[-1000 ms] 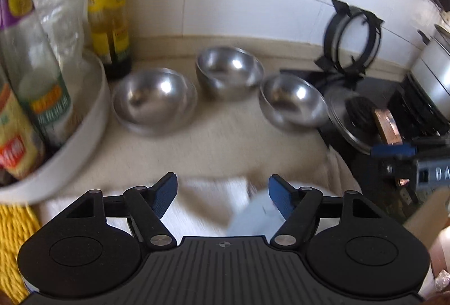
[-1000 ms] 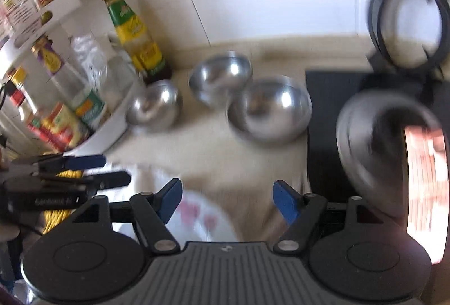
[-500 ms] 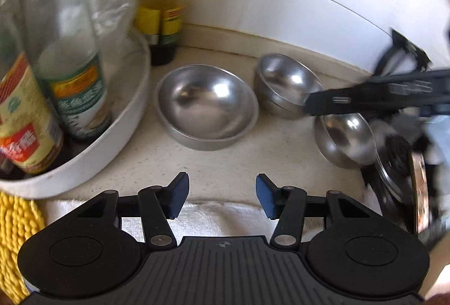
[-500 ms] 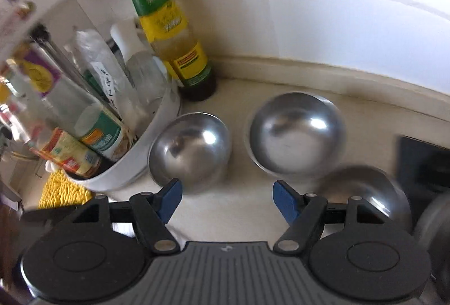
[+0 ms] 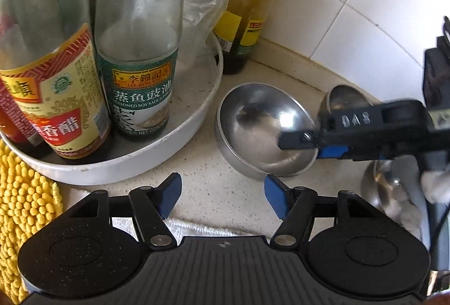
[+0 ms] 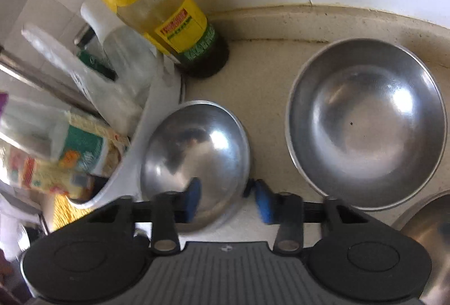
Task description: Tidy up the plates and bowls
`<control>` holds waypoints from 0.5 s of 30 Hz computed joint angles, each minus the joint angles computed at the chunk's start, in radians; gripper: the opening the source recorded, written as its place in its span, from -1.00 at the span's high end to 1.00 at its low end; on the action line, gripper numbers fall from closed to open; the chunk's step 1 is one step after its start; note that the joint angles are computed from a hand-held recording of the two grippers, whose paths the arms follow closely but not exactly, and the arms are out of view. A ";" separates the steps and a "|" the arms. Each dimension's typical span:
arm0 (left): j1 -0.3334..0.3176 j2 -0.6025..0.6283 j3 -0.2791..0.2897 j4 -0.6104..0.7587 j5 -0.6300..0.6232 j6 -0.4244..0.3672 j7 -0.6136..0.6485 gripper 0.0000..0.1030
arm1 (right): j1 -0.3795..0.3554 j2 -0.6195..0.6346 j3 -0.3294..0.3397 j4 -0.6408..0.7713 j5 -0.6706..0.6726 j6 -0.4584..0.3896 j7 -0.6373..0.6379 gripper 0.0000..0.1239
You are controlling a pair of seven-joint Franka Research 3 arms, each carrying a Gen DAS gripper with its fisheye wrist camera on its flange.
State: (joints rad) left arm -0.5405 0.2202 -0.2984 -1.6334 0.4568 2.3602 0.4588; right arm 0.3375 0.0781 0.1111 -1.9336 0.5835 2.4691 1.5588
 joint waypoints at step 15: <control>-0.038 0.149 0.016 0.162 0.013 0.000 0.163 -0.33 | -0.008 -0.214 -0.016 -0.154 -0.094 -0.113 -0.048 0.23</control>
State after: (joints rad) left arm -0.5782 0.3693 -0.2821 -1.4717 0.4694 2.3607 0.6220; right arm 0.3292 -0.1360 0.0950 -2.0875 0.4894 2.3564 1.5109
